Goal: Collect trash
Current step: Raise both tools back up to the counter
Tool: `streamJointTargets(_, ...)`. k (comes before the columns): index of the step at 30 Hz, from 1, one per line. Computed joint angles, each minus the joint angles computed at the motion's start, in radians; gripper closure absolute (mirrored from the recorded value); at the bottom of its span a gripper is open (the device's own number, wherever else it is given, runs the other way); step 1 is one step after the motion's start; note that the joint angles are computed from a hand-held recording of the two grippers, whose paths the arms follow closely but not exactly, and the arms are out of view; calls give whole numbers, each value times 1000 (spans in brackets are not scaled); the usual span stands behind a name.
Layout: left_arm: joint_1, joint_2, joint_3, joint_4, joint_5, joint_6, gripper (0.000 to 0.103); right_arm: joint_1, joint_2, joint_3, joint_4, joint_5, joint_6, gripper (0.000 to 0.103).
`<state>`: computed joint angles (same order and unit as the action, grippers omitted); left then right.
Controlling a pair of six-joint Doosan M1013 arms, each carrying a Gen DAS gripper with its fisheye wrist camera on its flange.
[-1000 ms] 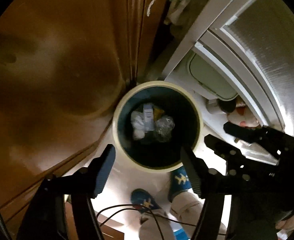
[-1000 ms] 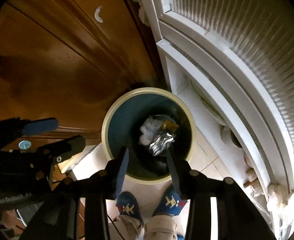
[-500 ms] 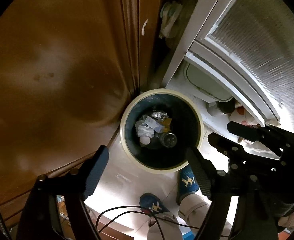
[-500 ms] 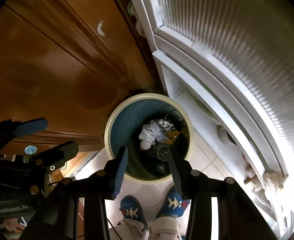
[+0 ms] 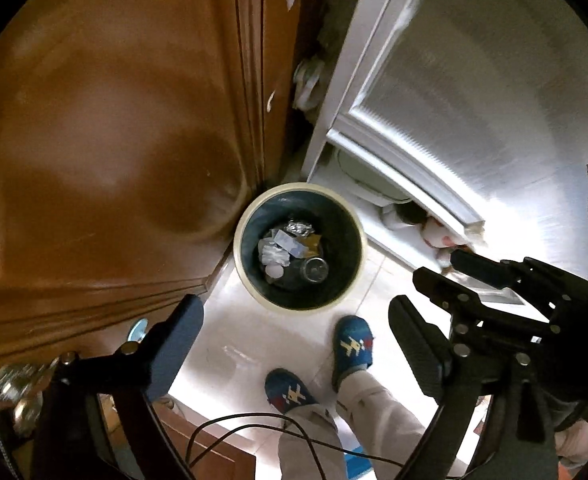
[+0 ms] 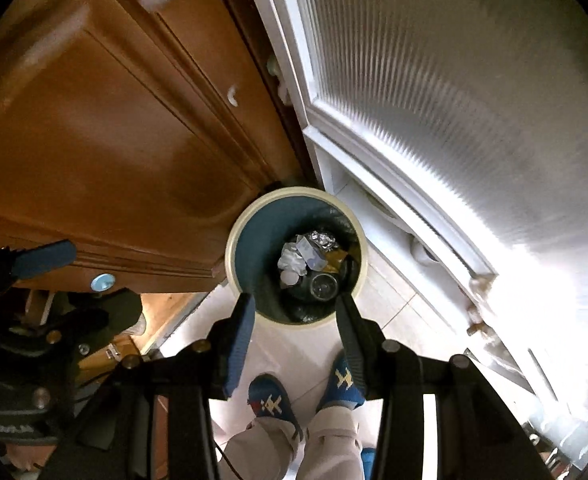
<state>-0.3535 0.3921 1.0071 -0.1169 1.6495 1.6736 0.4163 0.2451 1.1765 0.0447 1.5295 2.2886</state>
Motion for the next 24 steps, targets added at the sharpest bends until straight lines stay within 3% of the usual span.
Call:
streamJointTargets(12,21,-20,-196,-76,125,33,6,64,0,-191,-93,132,93,60)
streamJointTargets(24,39,-6,-418,-182,197,83,5,121,36,-425,-216,263,91,60)
